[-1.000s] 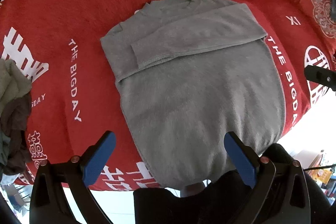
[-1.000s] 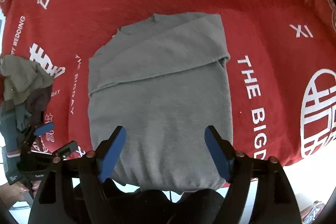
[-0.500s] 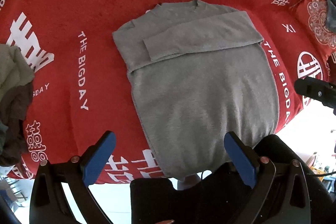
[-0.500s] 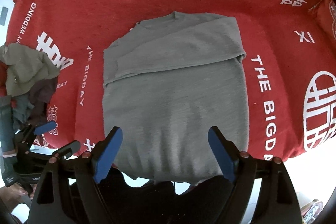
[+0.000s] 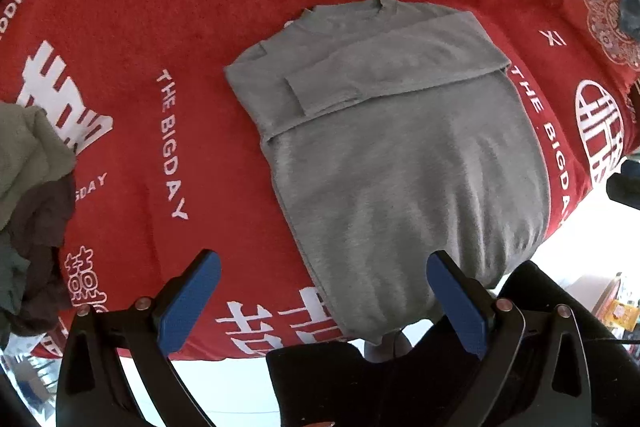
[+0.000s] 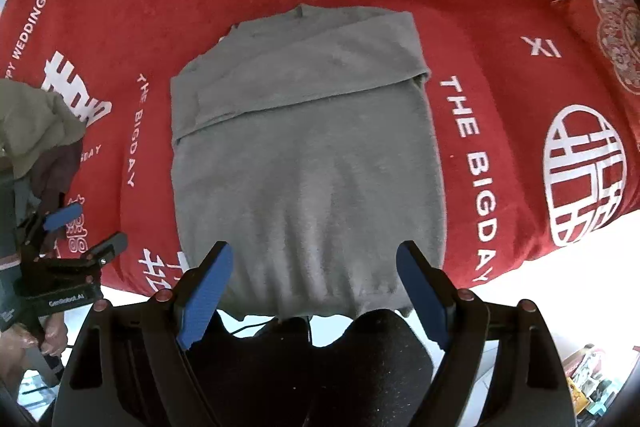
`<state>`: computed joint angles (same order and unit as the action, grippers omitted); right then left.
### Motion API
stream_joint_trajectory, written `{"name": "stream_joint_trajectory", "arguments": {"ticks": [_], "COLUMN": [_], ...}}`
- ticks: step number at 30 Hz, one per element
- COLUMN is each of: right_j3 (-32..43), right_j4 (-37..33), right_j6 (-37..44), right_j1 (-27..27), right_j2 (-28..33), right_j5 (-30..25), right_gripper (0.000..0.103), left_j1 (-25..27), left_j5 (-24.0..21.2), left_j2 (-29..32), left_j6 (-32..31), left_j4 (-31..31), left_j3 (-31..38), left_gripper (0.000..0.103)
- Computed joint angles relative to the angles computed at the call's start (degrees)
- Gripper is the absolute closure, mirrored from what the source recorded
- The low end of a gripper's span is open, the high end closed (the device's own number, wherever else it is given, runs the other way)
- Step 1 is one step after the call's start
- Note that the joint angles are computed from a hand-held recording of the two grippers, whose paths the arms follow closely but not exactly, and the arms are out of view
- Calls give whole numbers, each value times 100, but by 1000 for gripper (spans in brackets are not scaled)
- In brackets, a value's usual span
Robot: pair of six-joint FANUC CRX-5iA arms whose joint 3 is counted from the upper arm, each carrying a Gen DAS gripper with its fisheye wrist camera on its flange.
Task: Fold small clothes
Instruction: 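Move both grippers to the sweater hem and close them on it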
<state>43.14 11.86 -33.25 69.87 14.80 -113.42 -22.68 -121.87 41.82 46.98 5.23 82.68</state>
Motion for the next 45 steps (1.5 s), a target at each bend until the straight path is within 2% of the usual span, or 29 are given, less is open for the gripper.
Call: {"name": "stream_joint_trajectory", "arguments": {"ticks": [3, 7, 13, 18, 23, 29, 35, 40, 43, 45], "right_j3": [-344, -1196, -1910, -2811, -3632, -4567, -5252, -5889, -6380, -6564], "right_j4": [55, 99, 209, 104, 141, 534, 648, 761, 1111, 1257], "right_j6": [-200, -505, -570, -1327, -2089, -2694, -2607, -2842, -3231, -3371], "right_j1": [127, 307, 848, 1579, 2093, 2274, 2206, 2250, 2338, 2405], "right_j2": [-233, -806, -1394, -2109, -2673, -3075, -3155, -3176, -3170, -3160], "right_j5": [174, 749, 805, 1088, 1592, 2470, 3386, 4314, 4885, 5005], "right_gripper": [17, 17, 17, 17, 17, 17, 17, 17, 17, 17], "left_j1": [9, -30, -346, -522, -495, -308, -188, 152, 444, 671], "left_j5": [307, 748, 1434, 1476, 1371, 1696, 2236, 2829, 3070, 3155], "left_j2": [-334, -912, -1935, -2403, -2732, -2986, -3064, -3244, -3248, -3200], "left_j6": [223, 546, 1210, 1886, 2176, 2069, 1947, 1500, 1261, 979], "left_j4": [-1, -135, -555, -533, -533, -747, -924, -637, -401, -100], "left_j3": [-524, -1526, -3147, -3907, -4389, -4867, -5719, -6465, -6768, -6955], "left_gripper": [0, 0, 0, 0, 0, 0, 0, 0, 0, 0]}}
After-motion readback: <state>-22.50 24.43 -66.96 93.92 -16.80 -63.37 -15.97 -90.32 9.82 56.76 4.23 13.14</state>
